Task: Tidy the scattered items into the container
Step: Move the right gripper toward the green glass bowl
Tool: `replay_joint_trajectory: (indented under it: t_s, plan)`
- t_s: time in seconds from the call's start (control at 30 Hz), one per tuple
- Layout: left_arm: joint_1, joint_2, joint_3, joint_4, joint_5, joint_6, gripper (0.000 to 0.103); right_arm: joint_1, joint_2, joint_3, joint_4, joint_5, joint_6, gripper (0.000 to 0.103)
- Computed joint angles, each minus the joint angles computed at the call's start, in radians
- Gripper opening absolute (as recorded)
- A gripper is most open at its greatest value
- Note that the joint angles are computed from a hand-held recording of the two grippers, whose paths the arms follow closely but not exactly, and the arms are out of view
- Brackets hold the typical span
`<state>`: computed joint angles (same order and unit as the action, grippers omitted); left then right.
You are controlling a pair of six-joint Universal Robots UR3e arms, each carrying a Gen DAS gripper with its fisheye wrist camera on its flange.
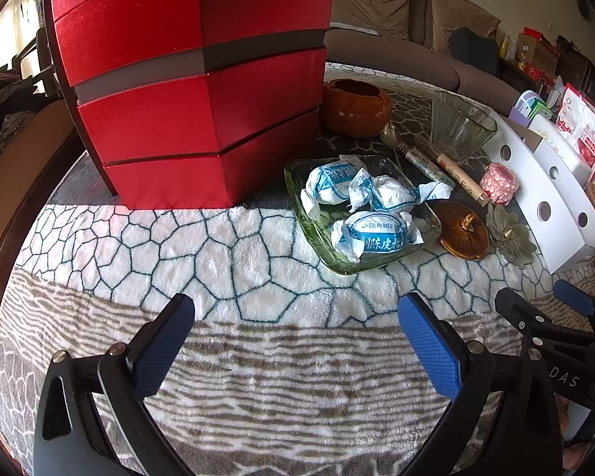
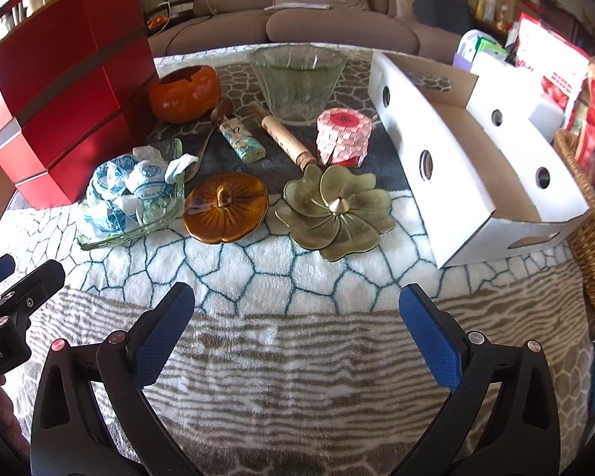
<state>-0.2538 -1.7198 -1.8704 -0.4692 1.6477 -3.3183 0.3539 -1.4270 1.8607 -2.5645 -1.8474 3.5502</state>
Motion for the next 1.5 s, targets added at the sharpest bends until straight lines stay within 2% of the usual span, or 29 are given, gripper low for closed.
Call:
replay_joint_trajectory:
  t_s: [0.43,0.93,1.13,1.5]
  plan:
    - [-0.037,0.134,0.155,-0.223,0.037,0.015,0.103,-0.005,-0.222,-0.07,0.244,-0.002,0.004,0.103]
    - [-0.173,0.151,0.32,-0.342,0.109,-0.036,0.103,-0.025,-0.392,-0.18,0.468,-0.035,-0.031,0.103]
    - [-0.246,0.104,0.43,-0.387,0.148,-0.055,0.103,-0.114,-0.484,-0.182,0.528,0.009,-0.087,0.103]
    - [-0.397,-0.095,0.697,-0.457,0.206,-0.132,0.103,-0.398,-0.682,-0.107,0.619,0.16,-0.286,0.103]
